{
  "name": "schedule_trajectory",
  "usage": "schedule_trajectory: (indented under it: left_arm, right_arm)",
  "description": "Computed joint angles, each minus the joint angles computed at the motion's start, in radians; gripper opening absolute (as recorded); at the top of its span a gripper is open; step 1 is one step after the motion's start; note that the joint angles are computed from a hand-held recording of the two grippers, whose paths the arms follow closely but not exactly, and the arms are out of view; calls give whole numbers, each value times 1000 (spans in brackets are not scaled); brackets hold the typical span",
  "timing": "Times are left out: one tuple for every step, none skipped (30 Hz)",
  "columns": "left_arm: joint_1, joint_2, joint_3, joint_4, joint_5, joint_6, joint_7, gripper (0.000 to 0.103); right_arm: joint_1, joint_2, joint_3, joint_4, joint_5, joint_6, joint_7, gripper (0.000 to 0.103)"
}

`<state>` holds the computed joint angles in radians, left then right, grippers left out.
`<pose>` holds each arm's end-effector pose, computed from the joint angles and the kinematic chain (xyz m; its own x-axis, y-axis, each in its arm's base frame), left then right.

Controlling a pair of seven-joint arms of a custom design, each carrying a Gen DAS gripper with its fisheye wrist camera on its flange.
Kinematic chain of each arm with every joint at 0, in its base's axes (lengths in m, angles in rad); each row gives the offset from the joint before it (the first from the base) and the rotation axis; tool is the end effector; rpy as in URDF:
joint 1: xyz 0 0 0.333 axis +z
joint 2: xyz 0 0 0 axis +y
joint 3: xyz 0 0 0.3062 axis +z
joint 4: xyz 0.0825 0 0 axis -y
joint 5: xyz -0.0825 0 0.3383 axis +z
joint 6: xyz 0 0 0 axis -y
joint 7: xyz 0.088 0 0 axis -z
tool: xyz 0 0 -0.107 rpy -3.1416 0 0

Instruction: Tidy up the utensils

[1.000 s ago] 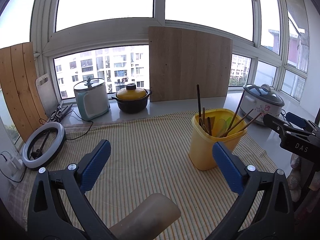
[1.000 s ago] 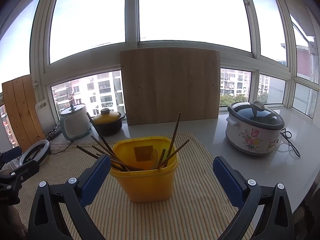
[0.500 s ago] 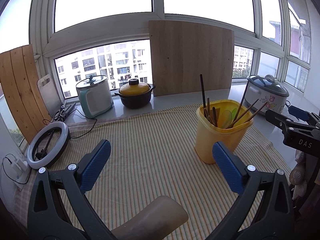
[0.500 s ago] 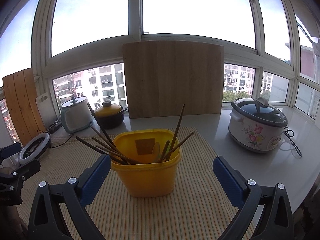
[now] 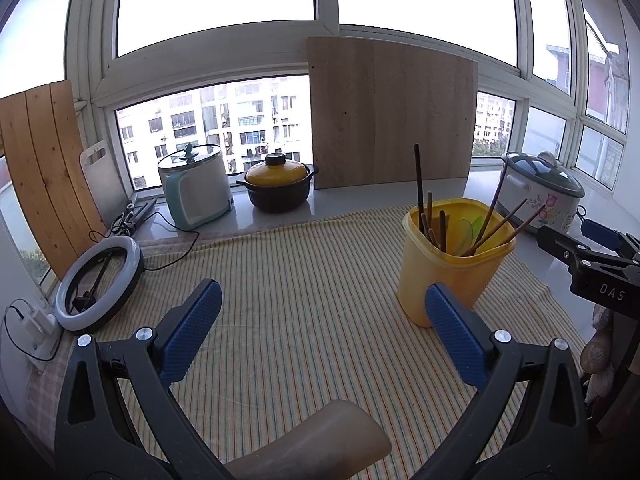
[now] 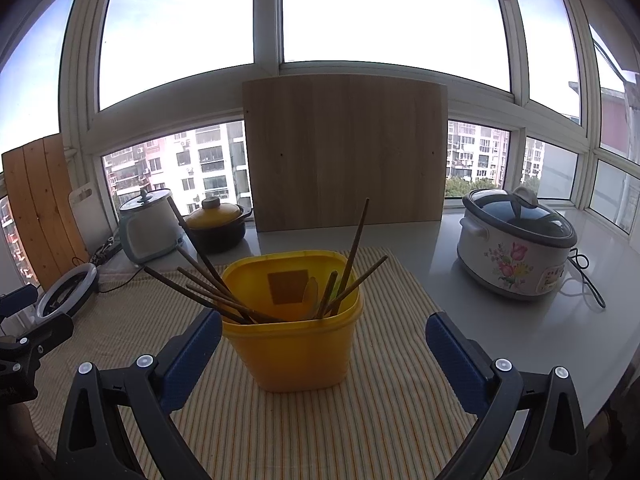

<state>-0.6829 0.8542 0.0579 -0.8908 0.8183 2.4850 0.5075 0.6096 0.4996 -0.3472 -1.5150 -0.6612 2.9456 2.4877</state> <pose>0.6092 -0.4699 0.4738 -0.0673 -0.9977 -0.0120 -0.5258 0.0457 -0.8494 0.6372 0.2692 0.4945 0.0605 -0.9982 0.0009 -0.5113 -0.0318 -0.8588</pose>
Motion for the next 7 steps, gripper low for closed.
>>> schedule_trajectory:
  left_arm:
    - [-1,1,1,0,1,-1,1,103]
    - [-4,3,4,1,6,-4,3,103]
    - [-7,4,9,2,11,-8,1,103]
    - [-10,5,11,2,14,-13,-3,103]
    - [-8,3,10,-1,15,-12,-5,103]
    - [-5,3,7,-4,13,-9,-3,103]
    - [-5,3,6,-5,13,-11,-2,103]
  right_arm:
    - [2,0,-2,-1,-1,-2,1,103]
    - [3,1,-3,-1,-3,-5,1,103]
    - [3,2,-3,0,-3,-7,1,103]
    - [2,3,-2,0,-2,-10,1,103]
    - [0,4,0,-1,-1,-12,1,103]
    - [-3,3,1,-4,1,-12,1,103]
    - [-4,3,1,-6,1,-12,1,103]
